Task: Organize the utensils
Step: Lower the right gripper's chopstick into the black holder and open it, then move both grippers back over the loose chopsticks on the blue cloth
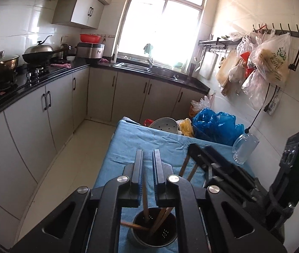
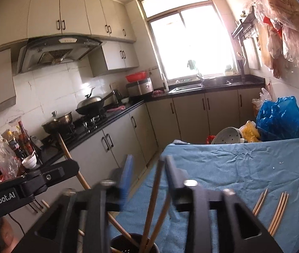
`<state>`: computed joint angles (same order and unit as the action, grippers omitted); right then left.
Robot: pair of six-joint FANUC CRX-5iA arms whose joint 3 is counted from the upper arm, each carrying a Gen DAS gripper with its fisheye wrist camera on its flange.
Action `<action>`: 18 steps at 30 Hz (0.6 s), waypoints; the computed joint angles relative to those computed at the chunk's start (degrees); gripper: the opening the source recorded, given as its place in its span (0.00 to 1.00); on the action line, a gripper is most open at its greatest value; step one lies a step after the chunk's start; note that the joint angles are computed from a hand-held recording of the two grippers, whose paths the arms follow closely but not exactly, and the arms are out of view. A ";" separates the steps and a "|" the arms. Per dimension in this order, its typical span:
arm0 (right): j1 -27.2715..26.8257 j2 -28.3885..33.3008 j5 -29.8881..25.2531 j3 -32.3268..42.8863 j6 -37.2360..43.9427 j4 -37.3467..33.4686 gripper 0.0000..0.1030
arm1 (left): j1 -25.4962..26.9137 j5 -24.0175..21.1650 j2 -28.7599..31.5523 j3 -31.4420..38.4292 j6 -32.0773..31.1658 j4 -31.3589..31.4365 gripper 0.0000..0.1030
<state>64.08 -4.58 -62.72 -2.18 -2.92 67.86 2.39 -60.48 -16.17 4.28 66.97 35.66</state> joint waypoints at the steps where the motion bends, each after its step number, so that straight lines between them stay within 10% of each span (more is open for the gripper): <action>1: 0.29 -0.42 -0.56 -0.34 -0.78 0.71 0.41 | 0.21 0.03 -0.41 -0.10 0.35 -0.19 0.19; 4: 1.08 -1.52 -1.87 -0.82 -1.78 1.45 0.43 | 0.86 1.07 -2.42 -1.23 1.44 -0.59 0.37; 18: 14.26 -15.52 -23.78 -10.38 -9.42 2.19 0.69 | -5.51 -1.24 -9.49 -4.51 3.38 -2.61 0.52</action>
<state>78.34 -20.10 -86.49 -12.56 -12.35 70.05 -3.12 -61.72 -25.67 -0.23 70.35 33.05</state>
